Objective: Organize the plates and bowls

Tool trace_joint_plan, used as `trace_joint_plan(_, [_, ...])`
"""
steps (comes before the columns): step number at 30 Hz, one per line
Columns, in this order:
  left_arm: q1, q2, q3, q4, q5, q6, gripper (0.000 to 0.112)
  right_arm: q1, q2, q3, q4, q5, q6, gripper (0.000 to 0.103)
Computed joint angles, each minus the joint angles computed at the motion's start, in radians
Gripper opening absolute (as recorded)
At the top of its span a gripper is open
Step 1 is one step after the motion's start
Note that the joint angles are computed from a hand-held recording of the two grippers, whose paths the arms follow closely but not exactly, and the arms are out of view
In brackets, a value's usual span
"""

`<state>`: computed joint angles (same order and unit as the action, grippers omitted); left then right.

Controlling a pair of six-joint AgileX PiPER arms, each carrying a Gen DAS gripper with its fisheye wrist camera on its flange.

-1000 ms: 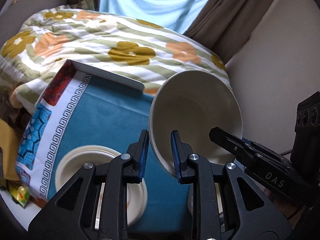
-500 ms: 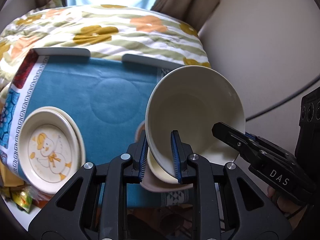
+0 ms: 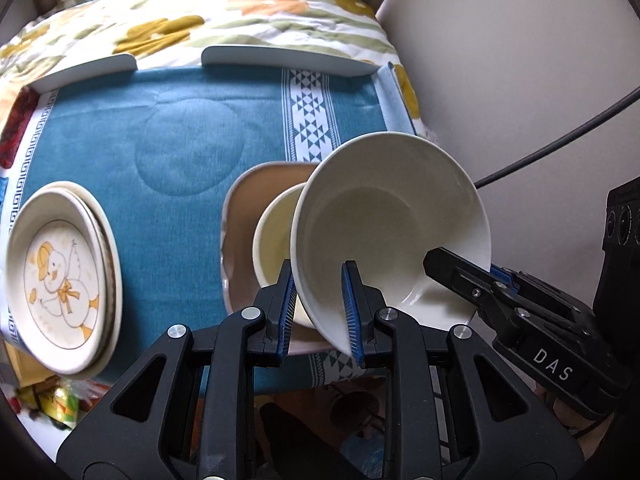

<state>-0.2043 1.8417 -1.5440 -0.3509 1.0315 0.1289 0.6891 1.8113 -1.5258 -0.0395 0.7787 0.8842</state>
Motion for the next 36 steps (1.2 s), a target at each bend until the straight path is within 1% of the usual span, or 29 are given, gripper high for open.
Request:
trace_joint_plan(8, [-0.008, 0.073, -0.042, 0.07, 0.008, -0.006, 0.02, 0.0, 0.065, -0.021, 0.03, -0.004, -0.013, 0.02])
trace_joint_plan(12, [-0.019, 0.099, -0.057, 0.095, 0.011, -0.009, 0.02, 0.006, 0.097, -0.054, 0.015, 0.024, -0.009, 0.02])
trace_joint_plan(17, [-0.039, 0.136, -0.084, 0.134, 0.022, -0.027, 0.02, 0.009, 0.132, -0.106, -0.003, 0.083, -0.029, 0.02])
trace_joint_plan(22, [-0.079, 0.139, -0.092, 0.216, 0.01, -0.056, 0.02, -0.003, 0.146, -0.117, 0.014, 0.098, -0.065, 0.02])
trace_joint_plan(25, [-0.088, 0.137, -0.085, 0.233, -0.003, -0.065, 0.02, -0.004, 0.157, -0.14, 0.005, 0.123, -0.081, 0.02])
trace_joint_plan(36, [-0.132, 0.146, -0.107, 0.364, 0.0, -0.14, 0.02, 0.002, 0.194, -0.21, -0.015, 0.197, -0.137, 0.02])
